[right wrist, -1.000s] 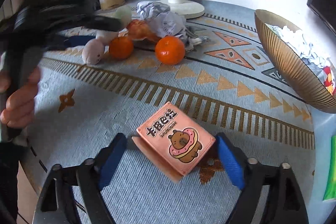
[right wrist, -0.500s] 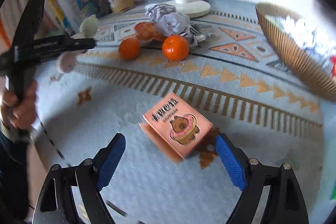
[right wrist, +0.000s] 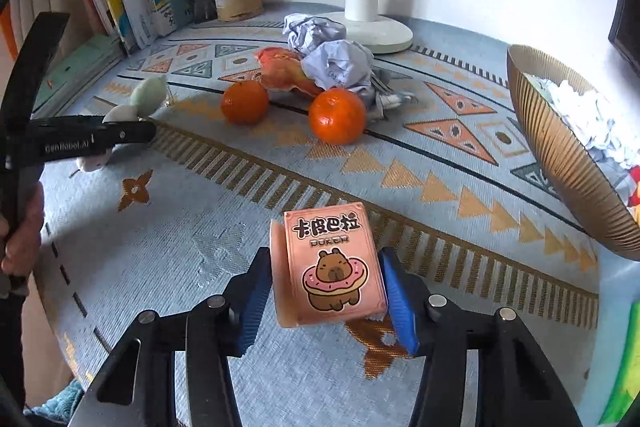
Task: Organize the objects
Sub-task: 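Lift the snack box and bear plush and carry them toward the gold bowl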
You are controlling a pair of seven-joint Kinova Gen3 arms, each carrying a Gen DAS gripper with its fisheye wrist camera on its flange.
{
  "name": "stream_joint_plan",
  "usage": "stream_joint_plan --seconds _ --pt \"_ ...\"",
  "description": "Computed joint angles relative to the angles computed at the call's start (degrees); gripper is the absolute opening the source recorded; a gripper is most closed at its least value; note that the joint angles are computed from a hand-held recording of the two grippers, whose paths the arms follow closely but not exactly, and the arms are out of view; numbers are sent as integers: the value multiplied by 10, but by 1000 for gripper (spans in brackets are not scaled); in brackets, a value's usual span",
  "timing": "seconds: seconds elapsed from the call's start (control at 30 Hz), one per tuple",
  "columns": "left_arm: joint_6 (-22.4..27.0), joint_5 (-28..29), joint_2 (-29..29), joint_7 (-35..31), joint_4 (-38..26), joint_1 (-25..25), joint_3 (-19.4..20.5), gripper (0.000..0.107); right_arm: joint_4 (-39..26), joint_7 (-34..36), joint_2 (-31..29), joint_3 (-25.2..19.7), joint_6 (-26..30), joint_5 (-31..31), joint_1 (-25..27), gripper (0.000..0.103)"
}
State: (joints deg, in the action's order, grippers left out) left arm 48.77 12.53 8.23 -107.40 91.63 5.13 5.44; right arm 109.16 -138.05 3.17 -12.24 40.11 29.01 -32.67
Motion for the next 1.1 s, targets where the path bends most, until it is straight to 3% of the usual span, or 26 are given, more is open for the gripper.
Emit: stream_joint_plan --seconds 0.1,0.13,0.17,0.23,0.3,0.37,0.43,0.47,0.5,0.57,0.67,0.77,0.83,0.97,1.1 --pt "21 50 1 -43 -2 -17 -4 57 10 -62 -10 -26 20 28 4 40" --pt "37 74 4 -54 -7 -44 12 63 9 -85 -10 -47 40 48 15 40" --pt "46 92 6 -61 -8 -60 19 77 9 -108 -8 -60 54 67 21 40" --pt "40 102 0 -61 1 -60 11 80 18 -141 -13 -77 55 79 38 40" --pt "22 82 -4 -47 8 -34 -7 80 24 -140 -20 -51 38 62 25 40" --pt "12 65 -8 -34 14 -24 -5 78 19 -137 -18 -20 46 59 -8 40" --pt "-9 53 -13 -25 24 -16 -2 68 15 -138 -15 -10 53 61 -20 40" --pt "-18 40 -15 -15 27 -9 -1 54 16 -142 -16 5 53 61 -38 40" --pt "-18 26 -17 -14 27 9 -9 47 20 -143 -19 29 50 61 -62 40" --pt "-20 28 -23 -27 30 13 -8 47 30 -117 -29 72 22 37 -89 40" --pt "-3 84 -39 -82 31 -10 6 47 58 -65 -62 123 -48 -33 -110 40" --pt "1 117 -56 -106 27 -4 5 47 84 -6 -95 106 -110 -100 -57 40" --pt "7 154 -66 -134 18 0 7 47 86 14 -112 68 -117 -117 -4 40" --pt "2 170 -64 -134 -15 30 21 47 86 68 -149 19 -123 -166 94 40" --pt "-12 165 -29 -111 -77 69 45 47 64 51 -182 -20 -97 -124 189 40"
